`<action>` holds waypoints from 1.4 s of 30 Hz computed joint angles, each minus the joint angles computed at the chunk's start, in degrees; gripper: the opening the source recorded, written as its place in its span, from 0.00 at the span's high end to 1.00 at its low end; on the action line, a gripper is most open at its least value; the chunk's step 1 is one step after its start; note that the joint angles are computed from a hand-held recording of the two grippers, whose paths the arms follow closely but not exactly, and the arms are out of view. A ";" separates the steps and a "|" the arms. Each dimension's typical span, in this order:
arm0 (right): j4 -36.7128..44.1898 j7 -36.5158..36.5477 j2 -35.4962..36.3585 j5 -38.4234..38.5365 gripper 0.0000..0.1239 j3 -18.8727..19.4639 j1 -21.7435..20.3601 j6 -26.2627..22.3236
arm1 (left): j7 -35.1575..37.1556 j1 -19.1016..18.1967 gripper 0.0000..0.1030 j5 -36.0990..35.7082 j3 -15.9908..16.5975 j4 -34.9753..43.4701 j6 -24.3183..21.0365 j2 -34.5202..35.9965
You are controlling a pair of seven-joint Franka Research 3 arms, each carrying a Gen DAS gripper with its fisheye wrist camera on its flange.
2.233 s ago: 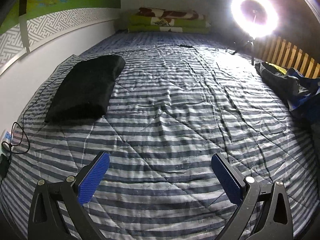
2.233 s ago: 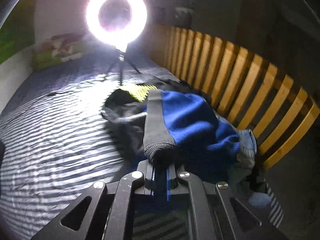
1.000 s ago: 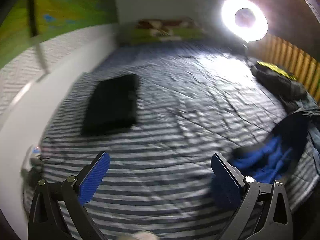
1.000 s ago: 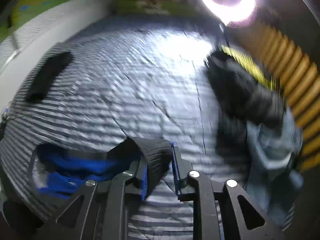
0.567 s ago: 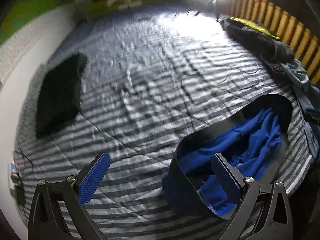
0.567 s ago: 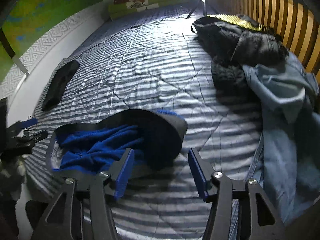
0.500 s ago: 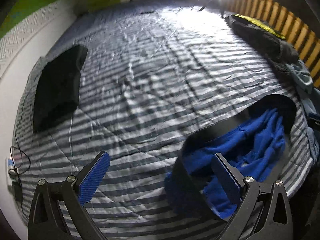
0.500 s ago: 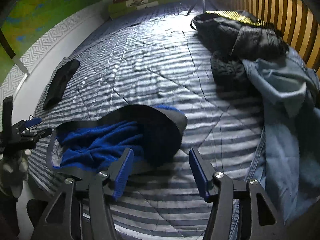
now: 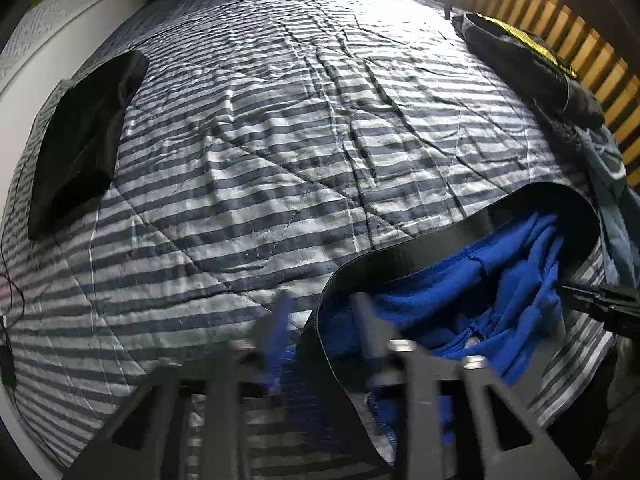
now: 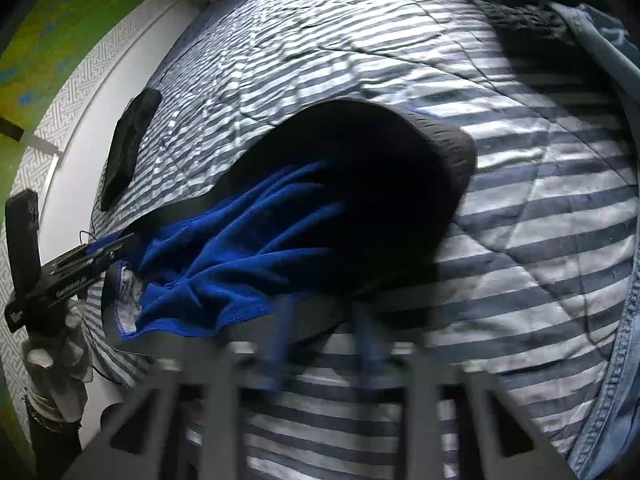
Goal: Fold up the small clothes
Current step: 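Grasp the grey waistband with the left tool while the right tool holds the briefs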
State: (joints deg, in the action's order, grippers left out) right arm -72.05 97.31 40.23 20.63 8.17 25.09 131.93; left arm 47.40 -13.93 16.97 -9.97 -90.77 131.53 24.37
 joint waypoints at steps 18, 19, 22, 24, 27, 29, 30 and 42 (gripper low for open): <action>-12.51 3.05 -10.12 -6.25 0.55 -3.34 0.09 8.11 | 0.45 0.94 0.00 1.45 -0.44 -2.68 2.66 -2.99; -11.54 4.47 -8.97 -7.06 0.55 -3.92 0.31 7.42 | 0.52 0.92 0.00 0.84 -0.44 -1.67 2.53 -1.92; -9.11 5.22 -6.01 -4.37 0.55 -2.56 -1.43 6.70 | -0.38 -0.44 0.11 2.79 0.73 1.73 0.44 1.32; -7.52 4.47 -4.18 -2.03 0.55 -1.25 -2.48 6.95 | 0.68 -0.14 0.37 1.58 0.38 3.78 -0.58 3.35; -5.40 3.89 -2.21 -1.06 0.73 -0.79 -2.21 7.69 | 0.58 0.22 0.86 -0.40 0.30 4.92 -1.66 4.88; -2.23 4.08 -0.63 -3.35 0.95 -1.80 -0.85 5.48 | -0.34 -0.30 0.96 0.27 0.84 4.77 -1.87 4.73; -1.39 4.43 -0.31 -4.25 0.97 -2.23 -0.29 4.80 | -1.58 -0.62 0.98 1.15 1.29 3.47 -0.73 3.60; -2.95 3.54 -9.43 -15.47 0.99 -6.06 2.72 6.14 | -18.19 0.04 0.99 14.18 3.08 -8.67 2.45 -15.47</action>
